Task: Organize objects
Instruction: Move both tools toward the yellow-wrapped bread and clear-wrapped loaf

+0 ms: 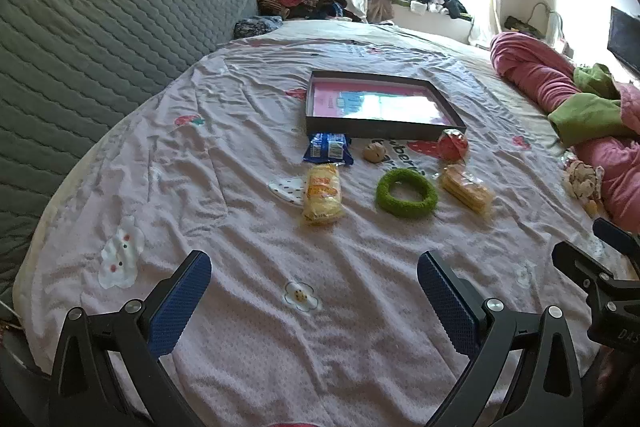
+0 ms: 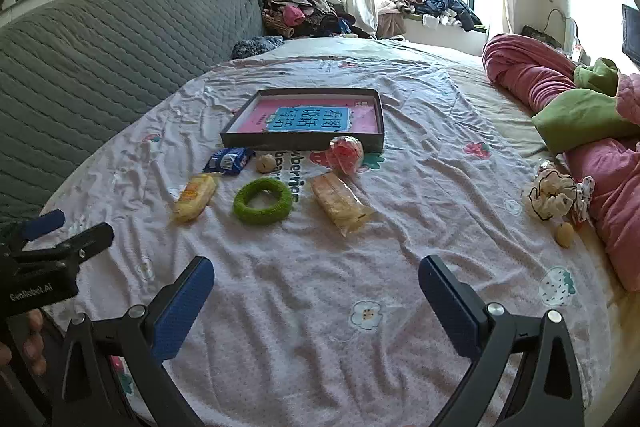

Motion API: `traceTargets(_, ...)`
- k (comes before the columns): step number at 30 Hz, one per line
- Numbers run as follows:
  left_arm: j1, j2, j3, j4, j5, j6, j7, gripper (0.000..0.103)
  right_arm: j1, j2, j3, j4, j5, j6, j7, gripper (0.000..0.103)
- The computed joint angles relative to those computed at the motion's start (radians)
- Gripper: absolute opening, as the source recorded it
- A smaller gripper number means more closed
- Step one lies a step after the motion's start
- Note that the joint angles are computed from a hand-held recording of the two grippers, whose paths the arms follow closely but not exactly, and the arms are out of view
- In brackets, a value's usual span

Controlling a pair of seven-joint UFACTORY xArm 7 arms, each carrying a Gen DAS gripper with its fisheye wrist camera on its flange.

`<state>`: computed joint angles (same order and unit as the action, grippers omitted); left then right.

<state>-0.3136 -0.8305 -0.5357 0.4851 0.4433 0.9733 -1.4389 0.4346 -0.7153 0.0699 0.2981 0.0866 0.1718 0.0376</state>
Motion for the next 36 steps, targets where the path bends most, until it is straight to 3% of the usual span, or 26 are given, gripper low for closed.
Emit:
traceTargets(10,0.058,0.099,0.034,0.005,0.052,-0.071,0.008,0.103,-0.001,0.166,-0.051,0.073,0.026,-0.031,-0.04,0.103)
traceTargets(20,0.089,0.181,0.078,0.005,0.105,-0.133,-0.008,0.103,0.061,0.291,-0.114,0.149,0.132,-0.027,-0.13,0.103)
traceTargets(23,0.096,0.194,0.09,0.007,0.11,-0.148,-0.01,0.103,0.069,0.311,-0.116,0.16,0.16,-0.044,-0.163,0.103)
traceTargets(28,0.11,0.221,0.097,0.019,0.13,-0.16,-0.011,0.103,0.018,0.355,-0.075,0.192,0.156,-0.041,-0.157,0.103)
traceTargets(34,0.122,0.247,0.113,0.026,0.151,-0.176,-0.007,0.103,0.034,0.407,-0.098,0.226,0.207,-0.039,-0.211,0.103)
traceTargets(36,0.13,0.258,0.121,0.026,0.162,-0.193,-0.006,0.103,0.003,0.424,-0.071,0.236,0.192,-0.043,-0.206,0.103)
